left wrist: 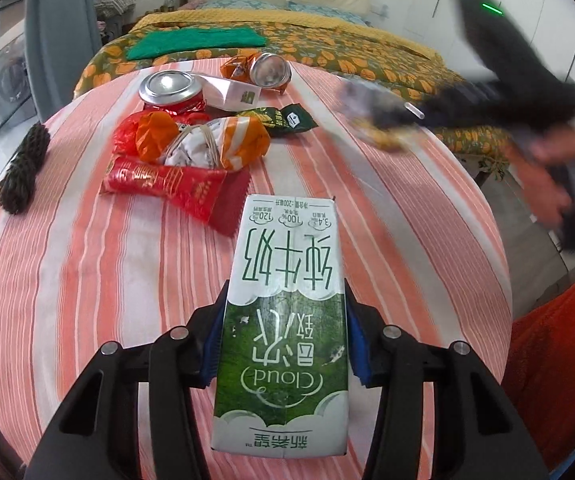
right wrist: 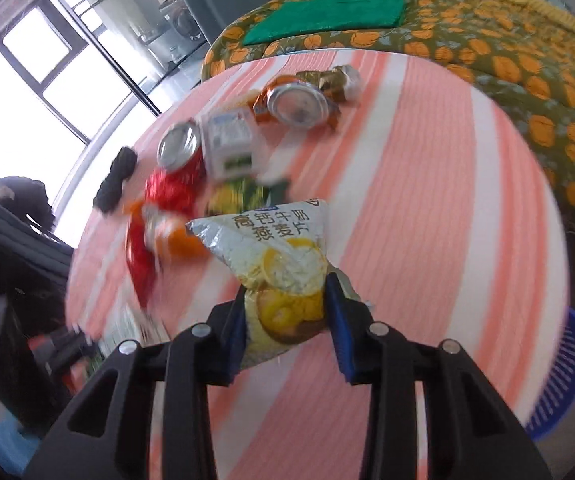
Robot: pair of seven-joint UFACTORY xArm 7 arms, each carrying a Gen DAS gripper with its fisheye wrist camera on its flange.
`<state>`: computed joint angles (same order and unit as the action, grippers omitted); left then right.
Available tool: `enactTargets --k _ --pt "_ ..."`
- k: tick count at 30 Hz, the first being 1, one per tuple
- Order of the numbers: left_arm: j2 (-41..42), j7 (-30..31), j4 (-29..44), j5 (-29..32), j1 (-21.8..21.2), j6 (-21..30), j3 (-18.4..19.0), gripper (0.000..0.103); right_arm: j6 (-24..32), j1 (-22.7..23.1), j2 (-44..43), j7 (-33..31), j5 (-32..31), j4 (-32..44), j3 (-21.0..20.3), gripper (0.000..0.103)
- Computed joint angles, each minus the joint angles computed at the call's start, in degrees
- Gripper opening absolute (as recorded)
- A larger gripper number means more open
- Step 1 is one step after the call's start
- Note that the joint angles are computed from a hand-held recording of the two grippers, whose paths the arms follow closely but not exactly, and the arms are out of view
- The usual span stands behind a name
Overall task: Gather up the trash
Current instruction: 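Carry carton and snack bag to the blue wastebasket and open both grippers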
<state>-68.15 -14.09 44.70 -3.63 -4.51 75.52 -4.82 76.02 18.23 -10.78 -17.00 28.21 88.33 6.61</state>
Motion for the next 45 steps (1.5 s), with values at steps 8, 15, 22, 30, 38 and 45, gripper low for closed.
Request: enactTargets --k 8,15,22,30,38,45 --pt "-1.1 -2.9 1.35 1.91 -0.65 4.38 -6.22 0.063 -10.53 1.75 -21.54 -2.21 -2.59 -24.72 0.3 0.065" --pt "-2.31 -4.06 -0.42 2.1 -1.62 3.98 -4.99 0.066 -8.95 3.59 -20.26 -3.55 -8.03 -22.73 0.69 0.069" --pt "0.64 -1.47 1.99 2.11 -2.08 4.12 -2.64 0.061 -5.65 4.52 -12.99 -4.21 -12.12 -16.19 2.99 0.066" --pt "2.12 -0.01 3.38 0.83 -2.33 3.97 -2.67 0.049 -2.2 2.6 -14.16 3.11 -1.98 -15.74 -2.14 0.036" --pt "14.06 -3.11 11.79 -7.88 -7.64 -5.81 -7.02 0.049 0.85 -7.27 -20.39 6.65 1.1 -17.57 -14.46 0.036" --pt "41.16 -10.8 28.03 -5.76 -10.48 -17.12 -18.1 0.049 -0.03 -16.94 -10.83 1.06 -0.99 -14.74 -21.64 0.036"
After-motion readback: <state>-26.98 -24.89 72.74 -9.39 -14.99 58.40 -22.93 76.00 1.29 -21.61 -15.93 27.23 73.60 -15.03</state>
